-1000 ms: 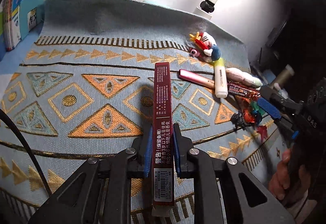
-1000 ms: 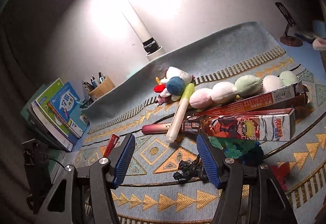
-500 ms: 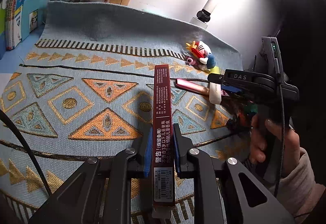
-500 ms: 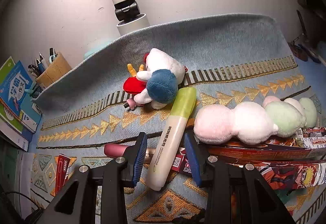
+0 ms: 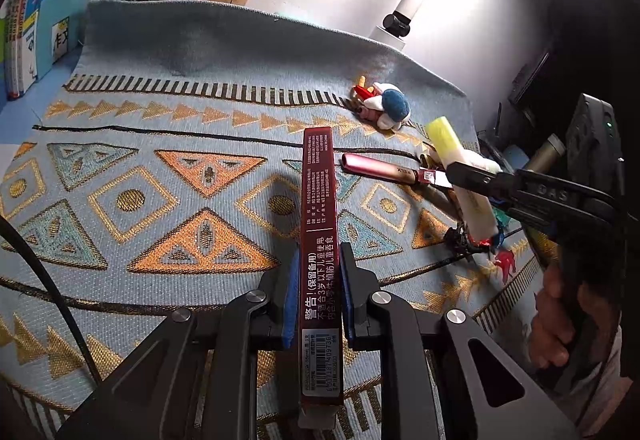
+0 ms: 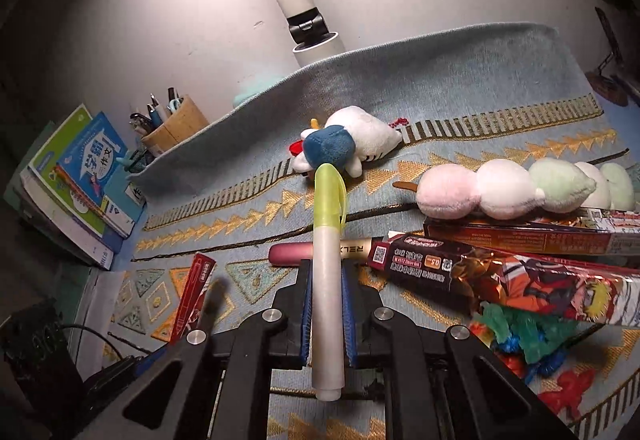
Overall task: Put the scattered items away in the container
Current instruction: 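Carry the pencil box and highlighter into the bowl and release both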
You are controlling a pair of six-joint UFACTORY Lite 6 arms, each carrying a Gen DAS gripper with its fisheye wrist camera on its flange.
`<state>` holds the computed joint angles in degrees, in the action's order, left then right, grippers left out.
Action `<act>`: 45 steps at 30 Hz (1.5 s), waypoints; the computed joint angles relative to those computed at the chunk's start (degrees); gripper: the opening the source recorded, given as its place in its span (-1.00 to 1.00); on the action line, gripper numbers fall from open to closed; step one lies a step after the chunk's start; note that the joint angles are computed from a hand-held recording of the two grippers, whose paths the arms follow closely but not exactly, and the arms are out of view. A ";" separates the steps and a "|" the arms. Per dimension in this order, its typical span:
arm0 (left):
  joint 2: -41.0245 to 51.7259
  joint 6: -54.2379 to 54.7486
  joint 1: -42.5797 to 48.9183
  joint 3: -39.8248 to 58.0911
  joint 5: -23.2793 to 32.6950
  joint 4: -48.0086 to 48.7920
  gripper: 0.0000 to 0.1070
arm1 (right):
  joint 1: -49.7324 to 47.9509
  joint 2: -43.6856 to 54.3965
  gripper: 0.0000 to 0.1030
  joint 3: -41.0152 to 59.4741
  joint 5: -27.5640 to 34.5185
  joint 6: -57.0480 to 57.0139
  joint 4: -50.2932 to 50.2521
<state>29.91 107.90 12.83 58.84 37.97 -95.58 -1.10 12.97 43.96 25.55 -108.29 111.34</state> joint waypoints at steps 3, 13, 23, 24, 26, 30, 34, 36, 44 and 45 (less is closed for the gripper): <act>-0.40 1.07 -0.46 -0.43 -0.47 -1.63 -0.72 | -4.41 -9.61 -0.76 -10.35 4.68 0.97 -6.03; -2.51 4.00 -0.18 -3.30 -1.71 -3.94 -0.72 | -25.34 -19.46 -0.75 -25.40 12.34 1.44 -20.21; -30.26 2.52 -10.41 -19.15 -2.09 -8.95 -0.72 | -66.65 -20.47 -0.75 -17.07 32.82 8.04 -39.60; -32.54 0.36 -13.07 -19.01 -2.93 -8.08 -0.72 | -70.65 -18.46 -0.75 -14.28 35.21 8.49 -40.43; -35.40 -3.60 -18.86 -17.60 -4.71 -6.96 -0.72 | -76.74 -15.61 -0.75 -8.94 38.47 9.92 -41.19; -32.95 -11.85 -30.99 -9.65 -7.64 -4.56 -0.72 | -84.70 -8.67 -0.75 2.57 42.07 12.60 -40.33; -25.07 -19.04 -42.02 0.71 -10.10 -2.25 -0.72 | -88.26 -1.06 -0.75 13.86 42.98 17.31 -38.61; -19.74 -21.95 -47.01 6.81 -12.77 -1.04 -0.72 | -88.52 2.77 -0.75 19.15 42.47 20.10 -37.81; 6.54 -40.19 -56.55 36.53 -13.68 11.98 -0.72 | -83.82 14.59 -0.75 33.13 37.24 27.07 -37.98; 10.04 -43.62 -57.10 41.22 -13.30 14.70 -0.72 | -82.81 15.67 -0.75 34.09 36.79 27.64 -38.57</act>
<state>39.94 64.28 -44.27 100.06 24.67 -80.88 -83.91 28.64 78.04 62.34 -80.65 72.77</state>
